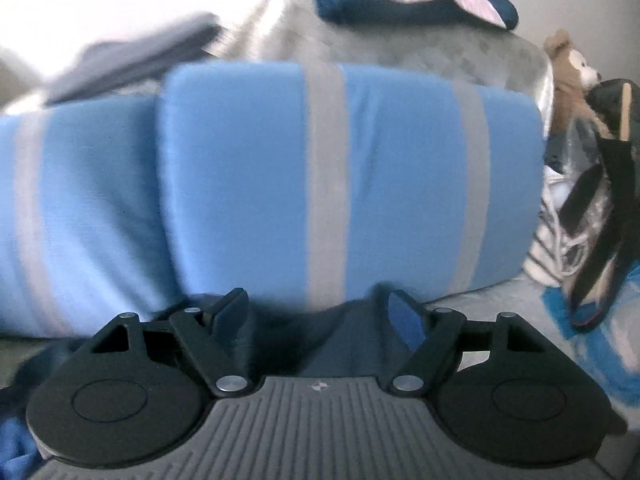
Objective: Fold clothes
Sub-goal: 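Open the right gripper and withdraw it from the fleece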
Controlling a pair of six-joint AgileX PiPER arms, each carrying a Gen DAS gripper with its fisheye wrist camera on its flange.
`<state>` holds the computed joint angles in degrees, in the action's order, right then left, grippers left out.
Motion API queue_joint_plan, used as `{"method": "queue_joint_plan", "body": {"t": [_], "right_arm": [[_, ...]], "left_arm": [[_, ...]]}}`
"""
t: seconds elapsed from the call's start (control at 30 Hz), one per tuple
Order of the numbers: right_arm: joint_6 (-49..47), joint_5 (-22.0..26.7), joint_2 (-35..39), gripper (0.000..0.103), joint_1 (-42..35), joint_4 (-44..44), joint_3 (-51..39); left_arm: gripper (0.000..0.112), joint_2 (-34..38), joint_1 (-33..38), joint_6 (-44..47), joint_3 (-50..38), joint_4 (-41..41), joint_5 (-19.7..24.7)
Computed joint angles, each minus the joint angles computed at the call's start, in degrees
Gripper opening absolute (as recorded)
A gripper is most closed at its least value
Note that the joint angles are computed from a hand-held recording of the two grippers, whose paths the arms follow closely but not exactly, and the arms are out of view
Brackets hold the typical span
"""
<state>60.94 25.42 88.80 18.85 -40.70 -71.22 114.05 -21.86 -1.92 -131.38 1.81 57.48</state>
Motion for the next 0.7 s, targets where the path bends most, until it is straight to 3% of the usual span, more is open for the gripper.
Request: {"method": "queue_joint_plan", "body": {"t": [0.13,0.27,0.43,0.57,0.7], "right_arm": [[2.3,4.7,-0.1,0.103,5.3,-4.0,-2.5],[1.5,9.2,1.2,0.103,9.7,-1.8,-7.1],[0.1,13.0,3.3,0.103,15.7,-0.7,-12.4],[-1.4,14.6,5.0,0.103,20.6,-2.2,-15.2],[-4.0,14.6,7.4,0.103,22.9,-2.6,-16.4]], "left_arm": [[0.077,-8.7,0.9,-3.3,13.0,6.3,-3.3],[0.077,-17.2,4.7,-4.4,24.0,7.4,-6.3],[0.077,-25.6,10.9,-3.7,38.7,8.9,-13.8],[0.077,-28.7,19.1,2.6,46.8,1.5,-17.9],[0.077,-30.0,32.5,14.1,52.8,-12.7,-20.6]]}}
